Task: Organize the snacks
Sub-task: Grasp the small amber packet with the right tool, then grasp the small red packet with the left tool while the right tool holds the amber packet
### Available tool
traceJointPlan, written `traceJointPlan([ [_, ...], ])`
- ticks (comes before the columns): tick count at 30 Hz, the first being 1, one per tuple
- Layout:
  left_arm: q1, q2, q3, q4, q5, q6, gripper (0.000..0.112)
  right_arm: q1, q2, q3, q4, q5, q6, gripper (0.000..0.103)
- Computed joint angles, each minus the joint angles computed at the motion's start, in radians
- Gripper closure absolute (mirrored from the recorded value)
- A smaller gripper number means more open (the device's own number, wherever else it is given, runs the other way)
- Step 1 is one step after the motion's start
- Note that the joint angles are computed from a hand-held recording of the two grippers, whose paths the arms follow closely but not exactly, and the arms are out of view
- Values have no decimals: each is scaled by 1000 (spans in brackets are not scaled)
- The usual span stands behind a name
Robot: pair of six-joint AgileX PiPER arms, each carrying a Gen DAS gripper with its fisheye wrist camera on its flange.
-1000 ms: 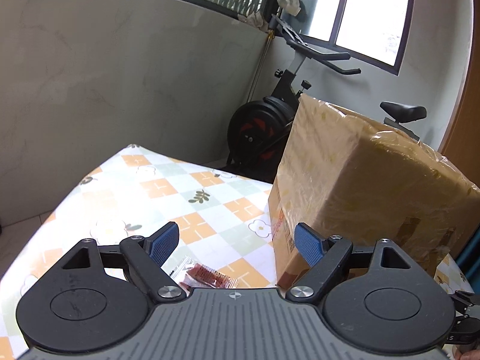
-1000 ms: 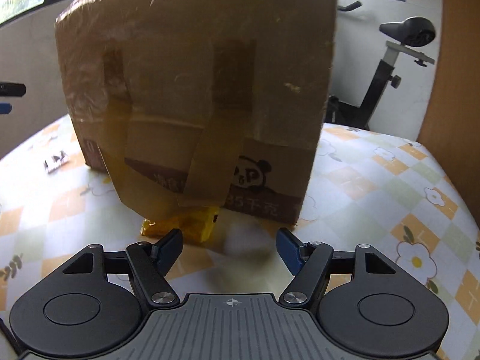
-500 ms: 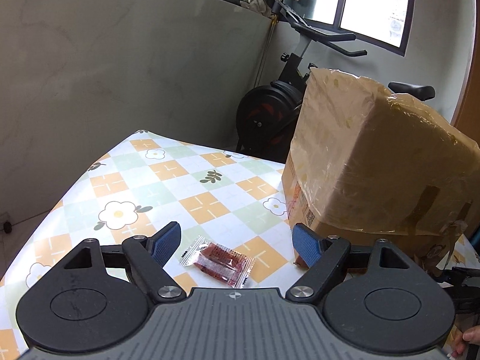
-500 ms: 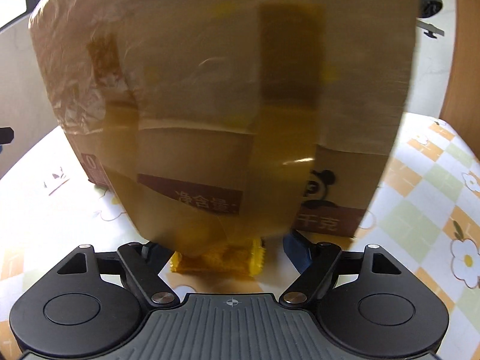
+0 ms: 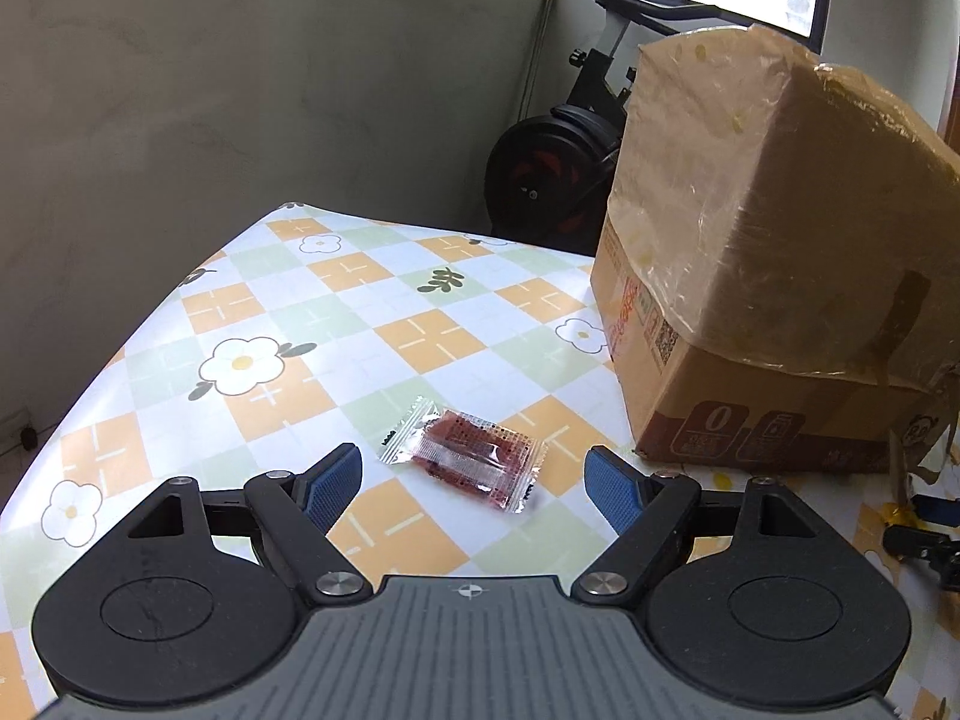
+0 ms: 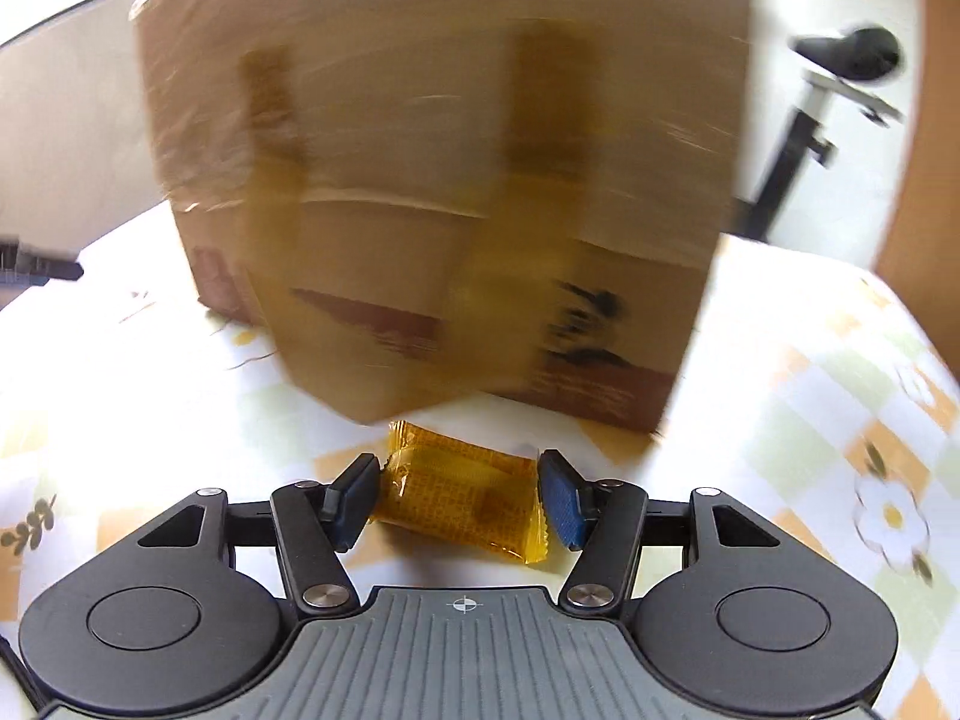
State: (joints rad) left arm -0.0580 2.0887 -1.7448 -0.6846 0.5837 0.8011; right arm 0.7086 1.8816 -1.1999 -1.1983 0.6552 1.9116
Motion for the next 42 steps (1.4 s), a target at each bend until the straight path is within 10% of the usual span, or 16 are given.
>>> traceJointPlan([
  [10,-47,105,-151,118,90,-295,30,26,8,13,-38,36,52,48],
  [26,-136,235,-341,461,33,-648,39,7,-37,87,-98,1,112,48],
  [31,-198,188,-212,757,-99,-829,54,4,-40,94,-110,-5,129,48],
  [42,-142,10,50,405,-119,-453,69,0,-45,105,-128,-15,148,49],
])
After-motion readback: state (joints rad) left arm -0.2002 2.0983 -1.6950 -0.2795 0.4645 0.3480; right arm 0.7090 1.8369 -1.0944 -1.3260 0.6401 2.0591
